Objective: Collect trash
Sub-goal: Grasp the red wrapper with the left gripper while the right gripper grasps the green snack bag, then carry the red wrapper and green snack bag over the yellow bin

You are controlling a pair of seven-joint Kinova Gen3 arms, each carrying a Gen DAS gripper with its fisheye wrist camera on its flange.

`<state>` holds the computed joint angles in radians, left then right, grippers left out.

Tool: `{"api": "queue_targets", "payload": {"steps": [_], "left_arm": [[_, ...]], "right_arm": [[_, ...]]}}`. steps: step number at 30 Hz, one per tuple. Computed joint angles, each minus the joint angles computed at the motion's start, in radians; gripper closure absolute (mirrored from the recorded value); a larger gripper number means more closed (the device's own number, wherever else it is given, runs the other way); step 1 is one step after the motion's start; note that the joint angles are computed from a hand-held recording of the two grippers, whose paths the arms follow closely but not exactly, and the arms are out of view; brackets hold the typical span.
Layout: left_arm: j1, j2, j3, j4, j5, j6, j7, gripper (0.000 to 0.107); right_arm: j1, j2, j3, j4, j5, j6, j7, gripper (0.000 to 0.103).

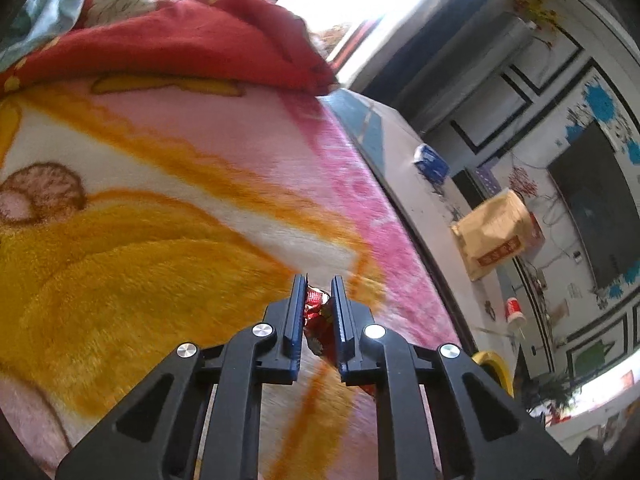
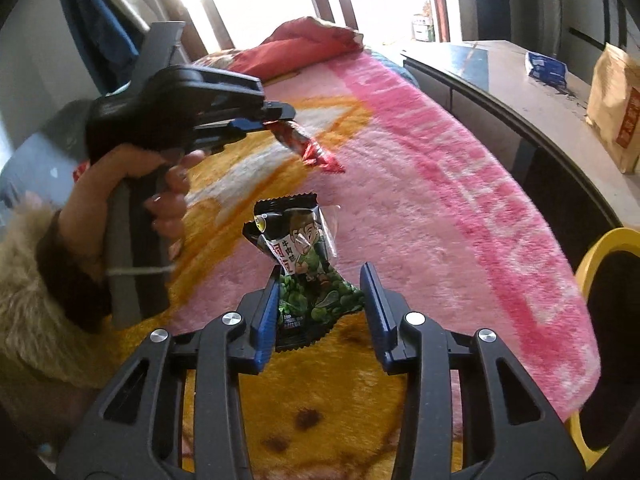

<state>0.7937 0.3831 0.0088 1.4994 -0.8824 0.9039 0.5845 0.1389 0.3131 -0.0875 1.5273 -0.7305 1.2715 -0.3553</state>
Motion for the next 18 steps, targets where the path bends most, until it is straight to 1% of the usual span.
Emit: {"api": "queue_targets", "payload": {"steps": [7, 12, 18], "left_arm": [[0.049, 0.034, 0.014, -0.116, -0.039, 0.055, -0.122, 0.095], [0.076, 0.054, 0.004, -0.186, -0.046, 0.066, -0.199, 0.095], [0.109, 0.08, -0.013, -0.255, -0.047, 0.059, -0.27, 0.095]], "right_arm": [[0.05, 0.024, 0.02, -0.058, -0.019, 0.012, -0.029, 0.072], [0.094, 0.055, 0.03, -0.116, -0.029, 0.015, -0.085, 0.072], [0.145, 0.087, 0.026, -0.172, -0.041, -0.01, -0.135, 0.072]]}}
